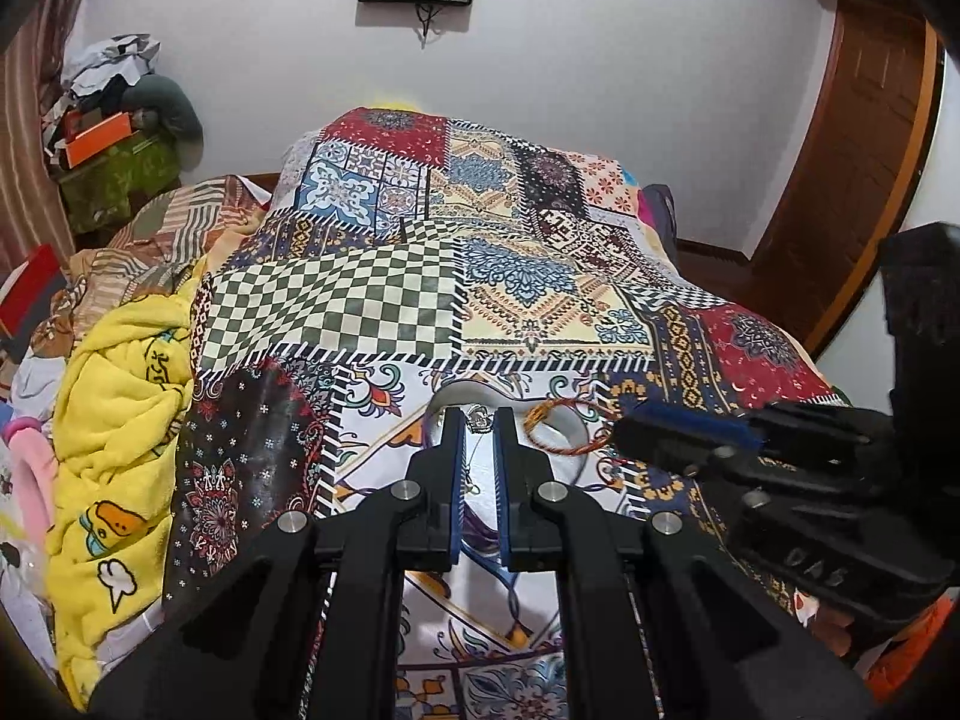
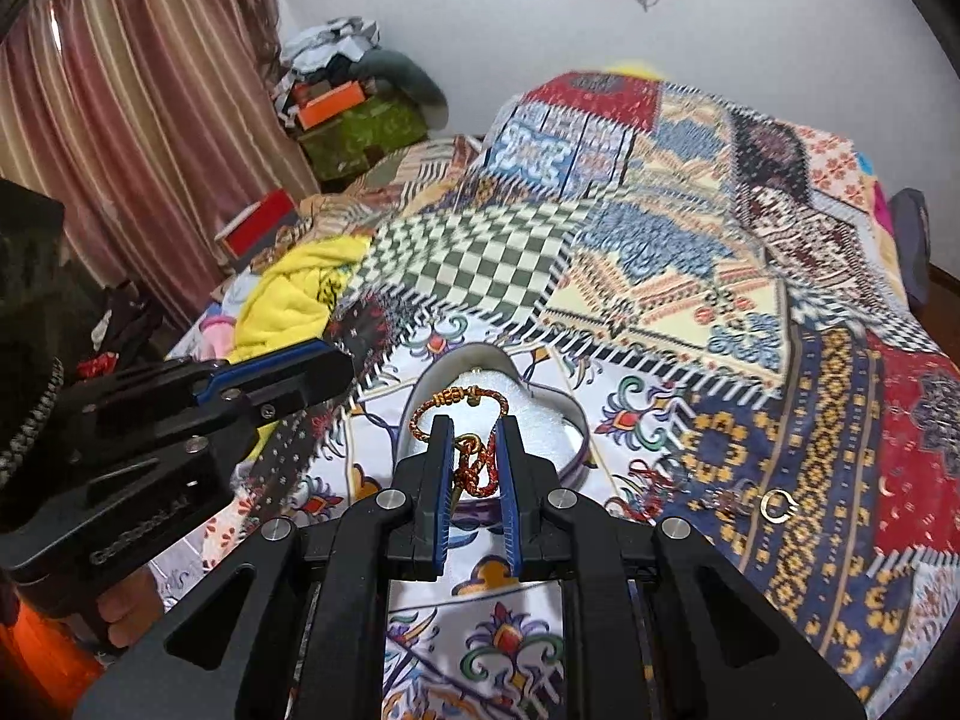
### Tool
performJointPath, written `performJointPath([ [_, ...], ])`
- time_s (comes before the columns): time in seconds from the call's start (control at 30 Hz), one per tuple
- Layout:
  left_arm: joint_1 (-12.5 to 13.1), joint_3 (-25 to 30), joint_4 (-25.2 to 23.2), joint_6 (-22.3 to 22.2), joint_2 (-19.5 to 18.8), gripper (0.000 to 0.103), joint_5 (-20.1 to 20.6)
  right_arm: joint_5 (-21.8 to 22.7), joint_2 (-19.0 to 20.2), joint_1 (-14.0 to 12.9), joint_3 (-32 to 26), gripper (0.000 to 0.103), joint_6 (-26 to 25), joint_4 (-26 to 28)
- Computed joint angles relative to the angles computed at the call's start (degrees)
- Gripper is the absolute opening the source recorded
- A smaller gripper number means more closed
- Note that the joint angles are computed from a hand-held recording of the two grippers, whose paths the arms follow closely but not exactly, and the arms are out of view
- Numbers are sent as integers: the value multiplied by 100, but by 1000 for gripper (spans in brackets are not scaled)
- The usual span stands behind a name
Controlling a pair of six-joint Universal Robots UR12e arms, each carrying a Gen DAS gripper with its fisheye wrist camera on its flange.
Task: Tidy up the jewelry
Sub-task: 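Lower the bracelet onto the foam and open the right gripper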
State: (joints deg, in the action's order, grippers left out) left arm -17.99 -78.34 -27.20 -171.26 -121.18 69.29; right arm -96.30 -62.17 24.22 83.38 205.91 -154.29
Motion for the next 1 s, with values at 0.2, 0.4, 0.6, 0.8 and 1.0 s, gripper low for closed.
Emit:
performJointPath([
  [0.2, 9, 177, -226, 32, -160, 7, -75, 85, 157, -65, -188, 13, -266, 380],
  [0.4, 10, 374, -546, 39, -326, 7, -200, 176, 207, -123, -273, 13, -489, 636],
  [0.6, -8, 508, -823, 95, -441, 7, -252, 319, 193, -142, -258, 14, -690, 732],
  [0.8, -21, 562, -912, 141, -481, 7, -250, 321, 195, -133, -279, 25, -793, 818],
  [1.0, -29, 624, -996, 180, -504, 7, -270, 118, 80, -108, -132, 37, -733, 647],
])
